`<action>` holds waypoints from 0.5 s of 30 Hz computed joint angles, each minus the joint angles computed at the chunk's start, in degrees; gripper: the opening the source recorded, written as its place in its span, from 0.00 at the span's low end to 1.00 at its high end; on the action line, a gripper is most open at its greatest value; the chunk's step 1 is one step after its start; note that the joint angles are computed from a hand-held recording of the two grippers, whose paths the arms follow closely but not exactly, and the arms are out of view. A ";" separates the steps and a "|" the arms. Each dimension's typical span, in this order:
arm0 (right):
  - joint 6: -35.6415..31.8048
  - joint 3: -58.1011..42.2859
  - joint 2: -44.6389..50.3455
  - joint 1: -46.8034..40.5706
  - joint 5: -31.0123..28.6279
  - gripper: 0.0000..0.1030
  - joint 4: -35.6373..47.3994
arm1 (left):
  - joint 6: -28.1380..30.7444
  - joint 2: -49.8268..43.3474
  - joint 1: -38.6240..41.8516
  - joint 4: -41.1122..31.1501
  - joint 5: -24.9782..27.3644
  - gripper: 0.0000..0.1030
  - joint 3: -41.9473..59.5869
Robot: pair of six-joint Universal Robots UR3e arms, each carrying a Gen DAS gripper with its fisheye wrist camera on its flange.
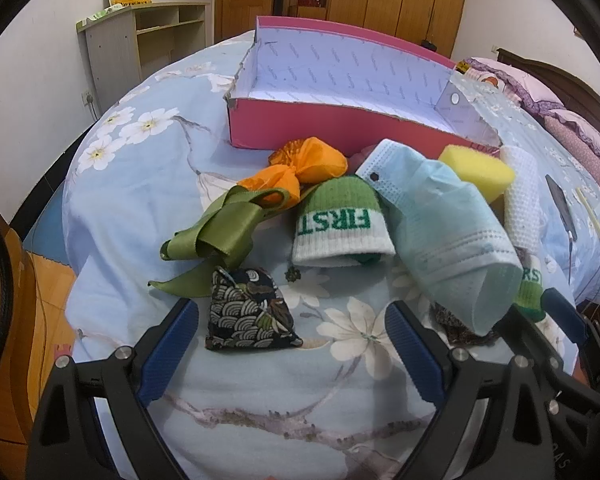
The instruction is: Organize soft objects
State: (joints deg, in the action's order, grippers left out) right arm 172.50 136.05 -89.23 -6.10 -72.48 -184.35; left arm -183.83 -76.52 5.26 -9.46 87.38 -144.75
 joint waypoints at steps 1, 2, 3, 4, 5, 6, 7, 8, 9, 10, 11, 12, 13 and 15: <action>0.03 -0.03 -0.09 0.05 -0.05 0.79 0.14 | 0.03 -0.04 0.02 0.04 -0.02 0.94 0.00; 0.02 -0.05 -0.12 0.05 -0.05 0.79 0.19 | 0.10 -0.08 0.07 0.03 -0.06 0.94 0.03; 0.02 -0.05 -0.12 0.05 -0.05 0.79 0.19 | 0.15 -0.08 0.11 0.05 -0.08 0.94 0.00; 0.02 -0.05 -0.12 0.05 -0.05 0.79 0.19 | 0.25 -0.10 0.20 0.04 -0.16 0.94 0.01; 0.02 -0.05 -0.12 0.05 -0.05 0.79 0.19 | 0.34 -0.02 0.26 0.04 -0.21 0.94 -0.08; -0.05 -0.05 0.03 -0.01 -0.01 0.79 0.07 | 0.26 -0.24 0.12 0.45 -0.10 0.94 -0.29; 0.03 -0.06 -0.10 0.06 -0.06 0.79 0.20 | 0.22 -0.29 0.09 0.47 -0.07 0.94 -0.25; 0.03 -0.06 -0.10 0.06 -0.06 0.79 0.20 | 0.21 -0.32 0.10 0.45 -0.09 0.94 -0.22; 0.01 -0.10 -0.10 0.07 -0.06 0.79 0.25 | 0.20 -0.38 0.09 0.39 -0.08 0.94 -0.13; -0.01 -0.11 0.01 0.04 -0.04 0.79 0.15 | 0.25 -0.26 0.17 0.31 -0.13 0.94 -0.16; 0.02 -0.13 -0.10 0.10 -0.08 0.79 0.29 | 0.30 -0.24 0.23 0.23 -0.19 0.94 -0.13; 0.02 -0.13 -0.10 0.10 -0.08 0.79 0.29 | 0.34 -0.25 0.27 0.15 -0.20 0.94 -0.06; -0.02 -0.14 0.00 0.07 -0.07 0.79 0.21 | 0.13 -0.60 -0.01 0.69 0.01 0.94 -0.27; 0.01 -0.15 -0.07 0.10 -0.09 0.79 0.28 | -0.04 -0.64 -0.26 1.11 0.18 0.94 -0.61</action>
State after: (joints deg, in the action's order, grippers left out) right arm 172.51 135.89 -89.30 -5.99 -72.57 -184.07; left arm -183.87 -77.16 5.01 -8.35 87.56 -145.36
